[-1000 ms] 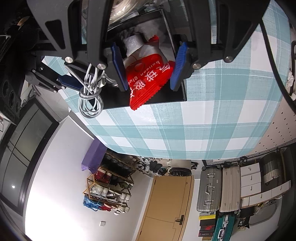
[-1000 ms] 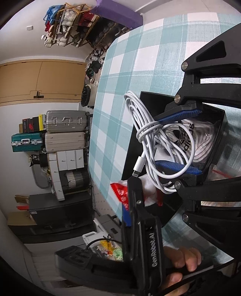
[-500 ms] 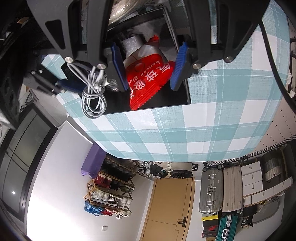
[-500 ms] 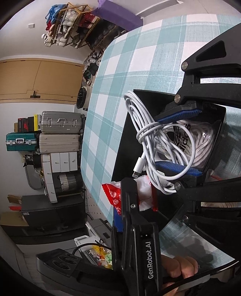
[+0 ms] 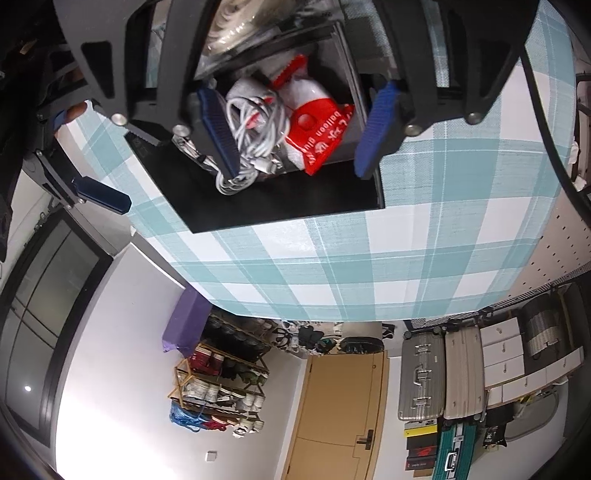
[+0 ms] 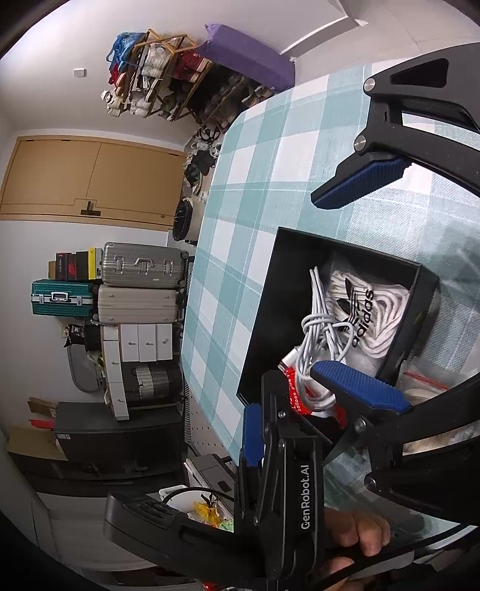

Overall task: Organize soft objects
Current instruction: 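Open both tools to drop the bag and cable into the box, then withdraw both tools toward the remaining rope bag and plush toy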

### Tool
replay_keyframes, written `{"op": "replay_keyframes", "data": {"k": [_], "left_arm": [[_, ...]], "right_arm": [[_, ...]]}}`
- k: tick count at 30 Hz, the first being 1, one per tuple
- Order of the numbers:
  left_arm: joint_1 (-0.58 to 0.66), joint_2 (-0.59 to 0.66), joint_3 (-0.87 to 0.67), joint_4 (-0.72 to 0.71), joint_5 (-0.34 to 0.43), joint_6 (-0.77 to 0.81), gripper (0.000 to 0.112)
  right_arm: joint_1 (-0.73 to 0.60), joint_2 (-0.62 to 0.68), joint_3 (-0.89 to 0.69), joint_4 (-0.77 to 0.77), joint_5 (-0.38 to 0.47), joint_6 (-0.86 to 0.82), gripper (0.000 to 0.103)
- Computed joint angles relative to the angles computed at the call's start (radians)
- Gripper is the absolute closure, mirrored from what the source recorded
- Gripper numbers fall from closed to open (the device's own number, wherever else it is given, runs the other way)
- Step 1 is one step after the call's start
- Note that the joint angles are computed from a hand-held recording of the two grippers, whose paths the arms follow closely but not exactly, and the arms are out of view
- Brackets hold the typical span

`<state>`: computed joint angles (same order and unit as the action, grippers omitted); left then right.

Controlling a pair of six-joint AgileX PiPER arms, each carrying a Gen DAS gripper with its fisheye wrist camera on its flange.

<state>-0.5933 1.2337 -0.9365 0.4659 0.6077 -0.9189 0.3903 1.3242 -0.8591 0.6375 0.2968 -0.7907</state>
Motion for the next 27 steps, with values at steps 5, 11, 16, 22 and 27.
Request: {"op": "replay_keyframes", "data": {"k": [5,11,16,22,27], "left_arm": [[-0.096,-0.054,0.021,0.139,0.061,-0.123,0.022],[-0.215,-0.114,0.040,0.256,0.172,-0.262,0.012],[-0.306,-0.148,0.066,0.306,0.278,-0.351,0.009],[-0.430,-0.176,0.104,0.353,0.389,-0.463,0.009],[-0.535,-0.184,0.121,0.388,0.476,-0.544,0.009]], "right_arm": [[-0.037,-0.045,0.028,0.108,0.041,-0.085,0.001],[-0.095,-0.095,0.058,0.210,0.130,-0.143,0.001],[-0.100,-0.160,0.110,0.178,0.158,-0.101,0.000],[-0.094,-0.228,0.166,0.128,0.183,-0.033,0.000],[-0.080,-0.289,0.211,0.059,0.202,0.042,0.000]]}}
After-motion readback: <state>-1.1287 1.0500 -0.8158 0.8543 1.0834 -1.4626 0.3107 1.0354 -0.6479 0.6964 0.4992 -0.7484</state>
